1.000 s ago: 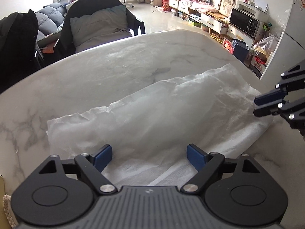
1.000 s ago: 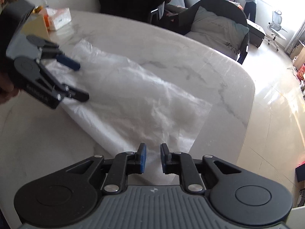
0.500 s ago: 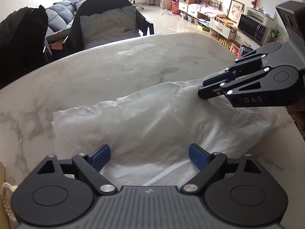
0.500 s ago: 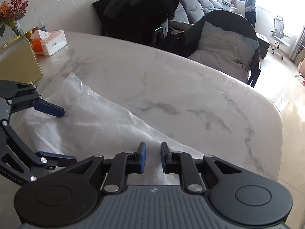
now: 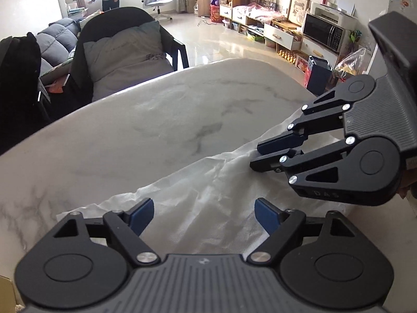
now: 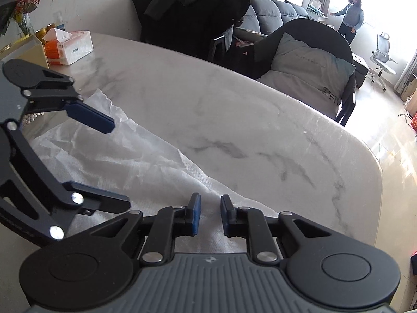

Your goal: Fold shopping bag

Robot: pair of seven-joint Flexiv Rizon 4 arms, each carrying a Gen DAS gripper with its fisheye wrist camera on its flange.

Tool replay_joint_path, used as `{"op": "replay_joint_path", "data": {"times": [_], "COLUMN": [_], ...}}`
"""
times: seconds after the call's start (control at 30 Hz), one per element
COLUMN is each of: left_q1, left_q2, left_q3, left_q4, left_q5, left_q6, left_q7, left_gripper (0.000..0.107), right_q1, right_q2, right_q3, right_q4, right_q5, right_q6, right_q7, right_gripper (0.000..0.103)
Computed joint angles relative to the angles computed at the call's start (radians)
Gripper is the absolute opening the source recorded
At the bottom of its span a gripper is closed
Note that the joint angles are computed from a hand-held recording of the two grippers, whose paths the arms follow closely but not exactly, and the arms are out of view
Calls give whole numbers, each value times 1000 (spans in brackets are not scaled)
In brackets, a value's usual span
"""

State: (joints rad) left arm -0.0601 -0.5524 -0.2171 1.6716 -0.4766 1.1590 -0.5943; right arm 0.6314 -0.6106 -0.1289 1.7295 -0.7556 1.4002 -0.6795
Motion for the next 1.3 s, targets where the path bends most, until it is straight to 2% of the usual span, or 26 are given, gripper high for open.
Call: {"op": "replay_joint_path", "data": {"times": [0.07,0.33,0.5,0.77,0.9,0.97,1.0,1.07,1.13,1.17,1.23,1.3], "left_q1": [-12,32,66,96,78,65,77,107,150,155,140,107], "left_q2": [-21,-40,-41,-25,-11,1,15,39,53,55,51,39], "left_q3": [23,22,3,-16,27,49,29,-25,-112,-130,-128,-89], "left_q4": [-23,-16,0,36,35,32,45,75,109,115,115,104], "left_q5": [18,6,-4,-19,2,26,18,-17,-77,-89,-89,-73], "left_q6": [-7,59,96,130,105,93,105,137,178,176,145,104], "left_q7": [-34,-84,-84,-76,-127,-153,-134,-76,32,70,117,116], "left_gripper": [86,92,94,96,96,89,83,83,84,84,84,84], "right_q1": [2,24,20,53,58,64,66,67,67,67,62,53], "right_q2": [0,2,1,4,3,3,4,4,4,5,5,5], "right_q3": [-2,-43,-42,-94,-100,-107,-108,-110,-111,-111,-102,-88], "right_q4": [0,19,20,41,41,41,42,41,42,42,39,35], "right_q5": [-3,-31,-26,-40,-38,-42,-43,-46,-48,-50,-49,-45], "right_q6": [-2,40,50,92,92,89,87,86,87,87,79,70], "right_q7": [-3,41,33,59,57,60,61,65,68,69,63,54], "right_gripper": [19,19,19,19,19,19,19,19,19,19,19,19]}}
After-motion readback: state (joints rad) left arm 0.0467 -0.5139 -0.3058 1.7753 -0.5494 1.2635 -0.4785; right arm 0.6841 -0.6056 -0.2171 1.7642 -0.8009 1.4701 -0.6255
